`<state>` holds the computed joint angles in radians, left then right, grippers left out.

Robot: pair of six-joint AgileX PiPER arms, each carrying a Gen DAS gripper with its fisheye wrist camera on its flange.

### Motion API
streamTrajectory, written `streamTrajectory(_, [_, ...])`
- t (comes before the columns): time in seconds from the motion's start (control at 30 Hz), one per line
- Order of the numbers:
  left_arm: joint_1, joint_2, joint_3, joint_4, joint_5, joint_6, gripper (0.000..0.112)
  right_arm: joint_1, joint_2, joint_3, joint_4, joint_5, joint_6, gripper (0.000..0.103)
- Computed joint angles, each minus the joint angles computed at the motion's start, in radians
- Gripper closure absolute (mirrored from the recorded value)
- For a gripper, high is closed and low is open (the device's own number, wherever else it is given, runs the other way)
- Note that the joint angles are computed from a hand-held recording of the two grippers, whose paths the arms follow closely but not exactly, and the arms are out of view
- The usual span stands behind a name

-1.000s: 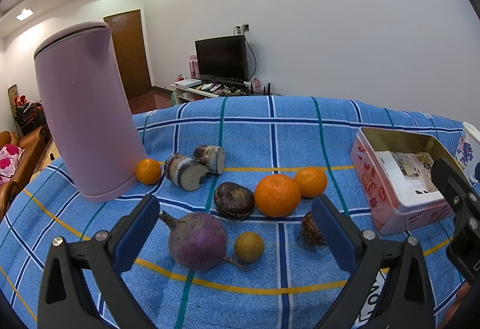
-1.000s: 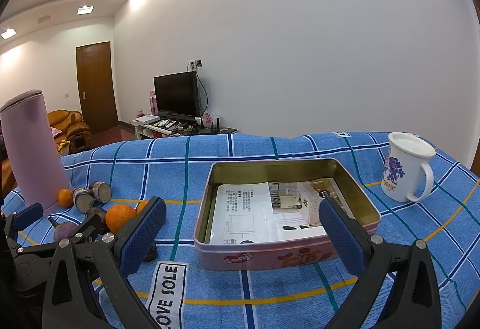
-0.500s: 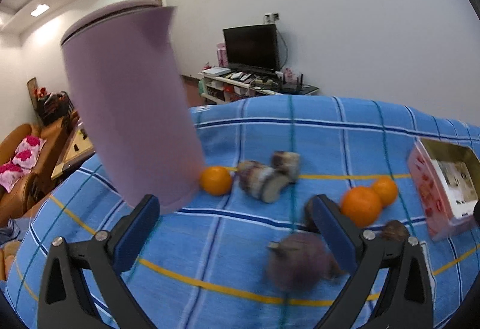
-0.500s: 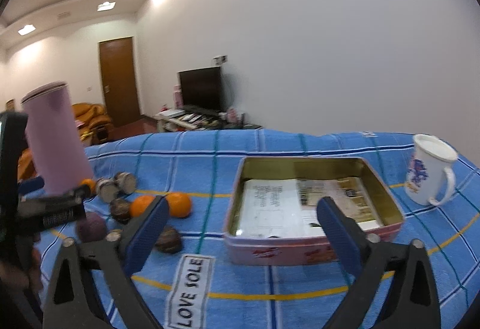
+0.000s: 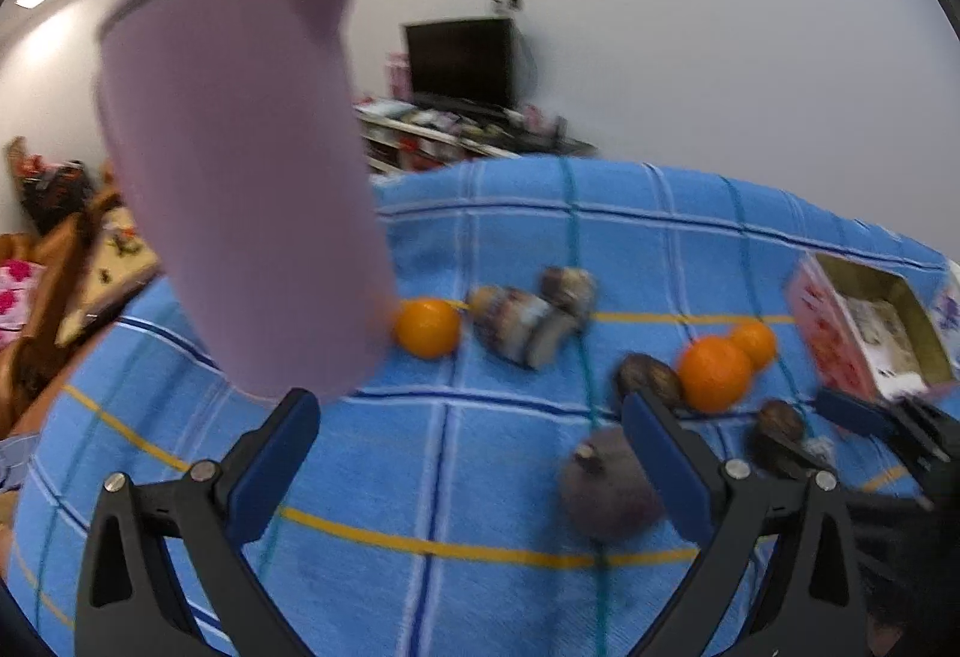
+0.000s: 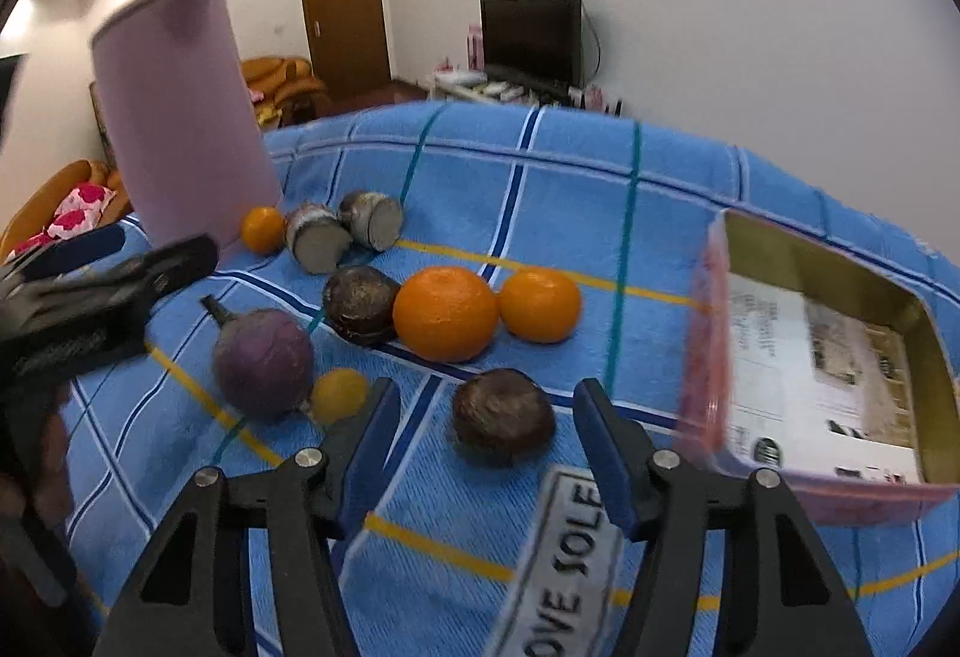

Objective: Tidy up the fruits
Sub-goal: 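Grasp the purple onion-like fruit with left tool while right tool grasps the brown round fruit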

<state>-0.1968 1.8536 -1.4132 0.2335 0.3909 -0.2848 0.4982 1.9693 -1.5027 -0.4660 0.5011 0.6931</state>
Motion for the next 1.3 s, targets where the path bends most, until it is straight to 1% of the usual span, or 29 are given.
streamTrajectory(0.03, [0.001,0.0,0.0,-0.063,0.003,0.072,0.012,-0.004,0.023,-0.034,0.031,0.023,-0.032,0.041])
streamTrajectory(0.07, [-0.003,-0.001,0.001,-0.093,0.008,0.113,0.013,-0.009,0.051,-0.074,0.067,0.053,-0.071,0.041])
streamTrajectory(0.17, [-0.016,-0.001,-0.003,-0.15,0.019,0.193,0.013,-0.025,0.102,-0.134,0.154,0.093,-0.146,0.043])
streamTrajectory(0.2, [-0.021,0.0,-0.006,-0.182,0.028,0.229,0.013,-0.036,0.101,-0.135,0.193,0.097,-0.176,0.045])
streamTrajectory(0.23, [-0.027,0.002,-0.008,-0.213,0.034,0.265,0.013,-0.041,0.098,-0.13,0.196,0.086,-0.176,0.05])
streamTrajectory(0.27, [-0.03,0.005,-0.011,-0.235,0.041,0.29,0.013,-0.043,0.104,-0.138,0.2,0.093,-0.185,0.052])
streamTrajectory(0.33, [-0.047,0.02,-0.023,-0.216,0.055,0.291,0.013,-0.041,0.108,-0.145,0.186,0.105,-0.185,0.059])
streamTrajectory(0.37, [-0.057,0.025,-0.024,-0.188,0.057,0.271,0.013,-0.039,0.105,-0.144,0.177,0.108,-0.183,0.061])
streamTrajectory(0.5, [-0.05,0.056,-0.057,-0.208,0.093,0.274,0.015,-0.038,0.094,-0.128,0.181,0.097,-0.193,0.061])
streamTrajectory(0.57, [-0.036,0.075,-0.078,-0.224,0.115,0.274,0.021,-0.038,0.072,-0.095,0.188,0.079,-0.192,0.061])
streamTrajectory(0.6, [-0.024,0.087,-0.092,-0.264,0.131,0.304,0.023,-0.041,0.064,-0.078,0.203,0.061,-0.199,0.061])
streamTrajectory(0.67, [0.002,0.106,-0.117,-0.391,0.17,0.403,0.029,-0.046,0.035,-0.03,0.233,0.022,-0.206,0.061])
streamTrajectory(0.73, [0.006,0.117,-0.123,-0.423,0.182,0.435,0.033,-0.042,0.005,0.018,0.216,-0.016,-0.175,0.061])
streamTrajectory(0.77, [0.007,0.118,-0.118,-0.433,0.178,0.448,0.039,-0.037,-0.005,0.034,0.191,-0.03,-0.147,0.061])
streamTrajectory(0.8, [0.012,0.116,-0.108,-0.483,0.17,0.498,0.043,-0.032,-0.02,0.055,0.157,-0.047,-0.112,0.061])
streamTrajectory(0.83, [0.024,0.119,-0.106,-0.563,0.174,0.575,0.057,-0.027,-0.029,0.067,0.128,-0.054,-0.084,0.061])
streamTrajectory(0.87, [0.034,0.12,-0.106,-0.63,0.188,0.632,0.058,-0.023,-0.037,0.077,0.105,-0.061,-0.061,0.061])
streamTrajectory(0.93, [0.043,0.115,-0.093,-0.669,0.181,0.664,0.058,-0.017,-0.052,0.099,0.061,-0.078,-0.019,0.061])
streamTrajectory(1.0, [0.043,0.112,-0.086,-0.675,0.169,0.663,0.058,-0.014,-0.058,0.107,0.031,-0.087,0.01,0.061])
streamTrajectory(1.1, [0.034,0.094,-0.061,-0.624,0.118,0.615,0.058,-0.014,-0.084,0.143,-0.032,-0.118,0.075,0.061])
streamTrajectory(1.13, [0.039,0.092,-0.057,-0.642,0.104,0.624,0.058,-0.013,-0.092,0.154,-0.065,-0.128,0.105,0.061])
streamTrajectory(1.17, [0.048,0.084,-0.047,-0.684,0.088,0.65,0.058,-0.009,-0.1,0.165,-0.109,-0.135,0.146,0.061])
streamTrajectory(1.23, [0.063,0.051,0.0,-0.795,0.029,0.737,0.058,-0.002,-0.124,0.196,-0.229,-0.157,0.26,0.061])
streamTrajectory(1.3, [0.061,0.014,0.057,-0.918,-0.061,0.853,0.058,-0.003,-0.149,0.23,-0.327,-0.194,0.357,0.061])
